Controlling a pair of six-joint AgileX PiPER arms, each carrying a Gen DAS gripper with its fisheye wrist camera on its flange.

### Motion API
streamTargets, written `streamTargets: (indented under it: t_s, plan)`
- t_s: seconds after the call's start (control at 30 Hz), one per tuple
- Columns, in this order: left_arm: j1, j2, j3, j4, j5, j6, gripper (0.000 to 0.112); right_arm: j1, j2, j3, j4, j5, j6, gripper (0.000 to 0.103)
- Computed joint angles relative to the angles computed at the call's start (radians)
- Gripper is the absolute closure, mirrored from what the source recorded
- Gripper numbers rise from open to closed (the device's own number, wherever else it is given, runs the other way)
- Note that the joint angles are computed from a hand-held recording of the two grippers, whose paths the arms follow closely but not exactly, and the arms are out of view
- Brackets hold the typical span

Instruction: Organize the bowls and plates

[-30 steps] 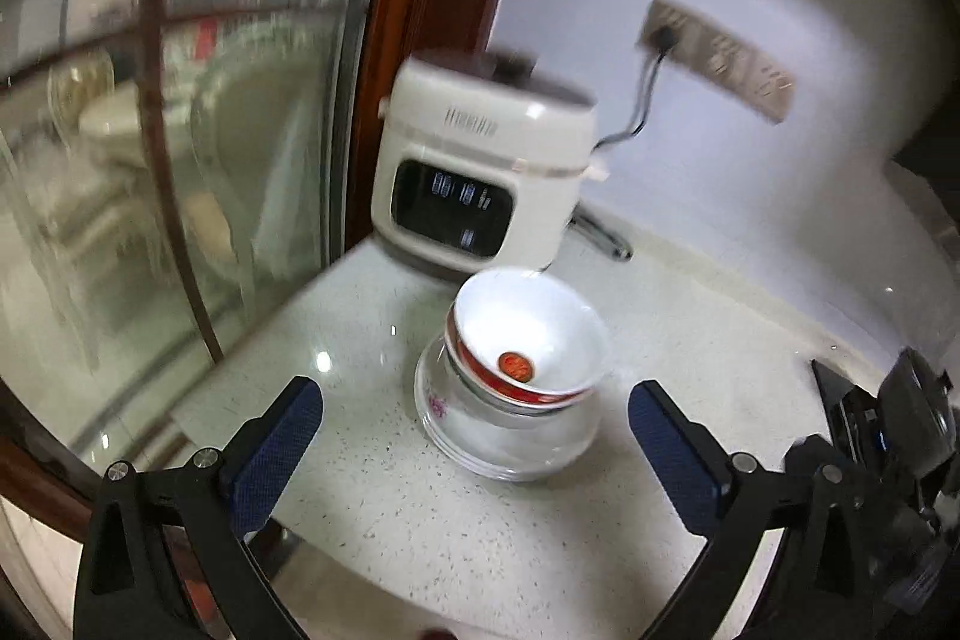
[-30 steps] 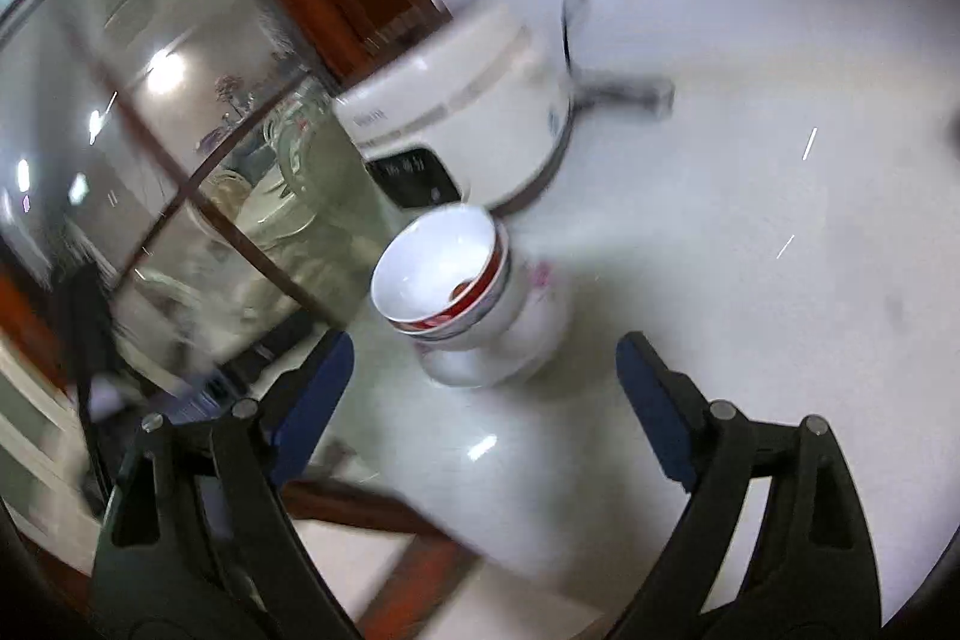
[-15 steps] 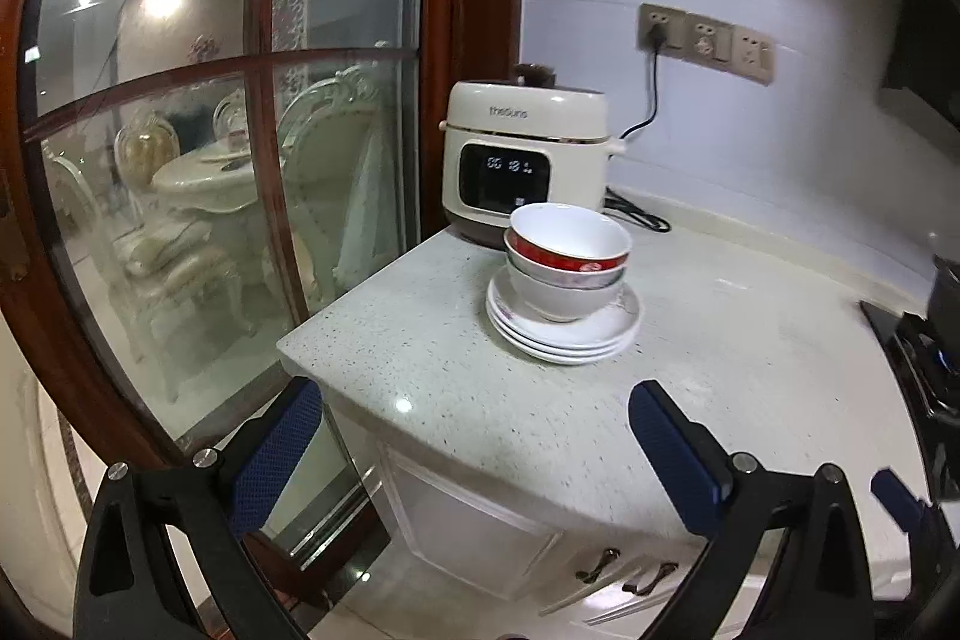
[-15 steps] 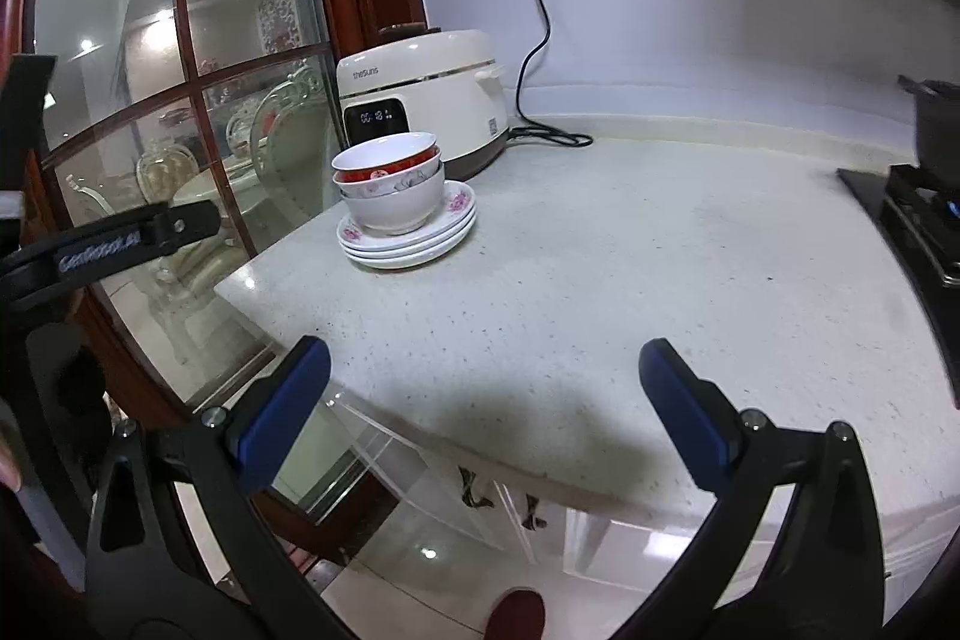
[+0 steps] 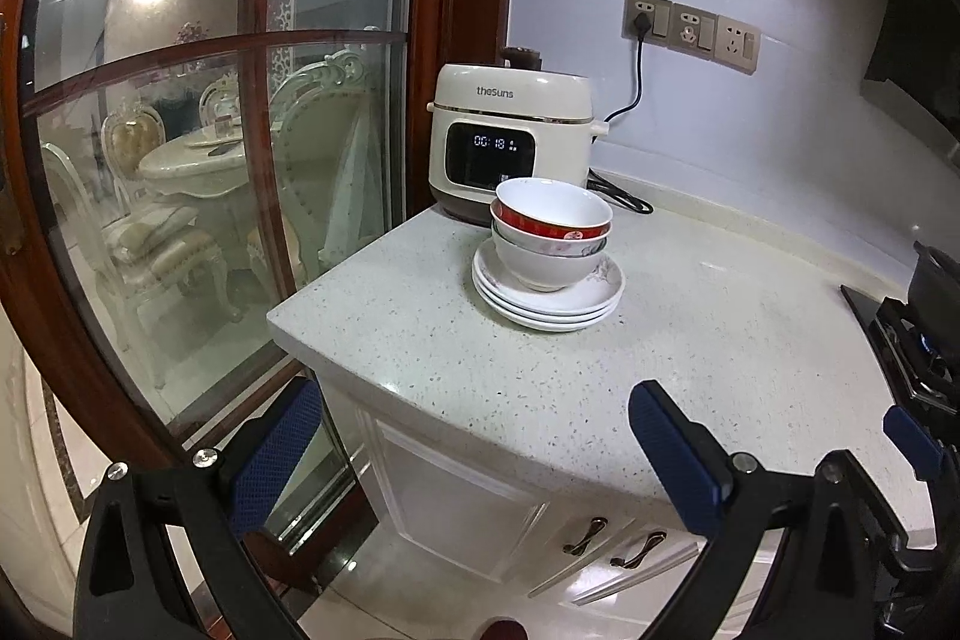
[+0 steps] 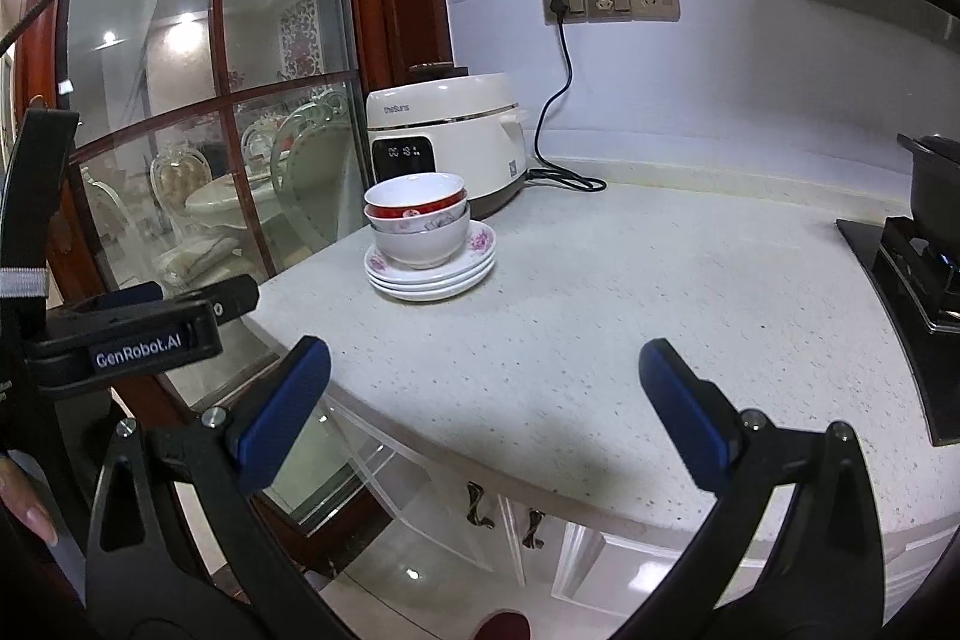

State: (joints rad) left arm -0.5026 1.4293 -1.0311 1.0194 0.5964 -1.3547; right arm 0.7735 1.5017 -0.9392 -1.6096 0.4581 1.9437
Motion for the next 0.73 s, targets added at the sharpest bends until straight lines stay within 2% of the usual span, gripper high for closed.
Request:
streamTargets:
  t_s: [0.6, 0.73]
  plan:
    - [-0.032, -0.010, 0.014, -0.013, -0.005, 0.022, 0.009, 0.007, -0.019, 0.014, 0.025, 0.003, -0.013, 0.000]
    - [-0.048, -0.034, 0.063, 0.113, -0.018, -0.103, 0.009, 0.014, -0.022, 0.018, 0.044, 0.007, -0.029, 0.000]
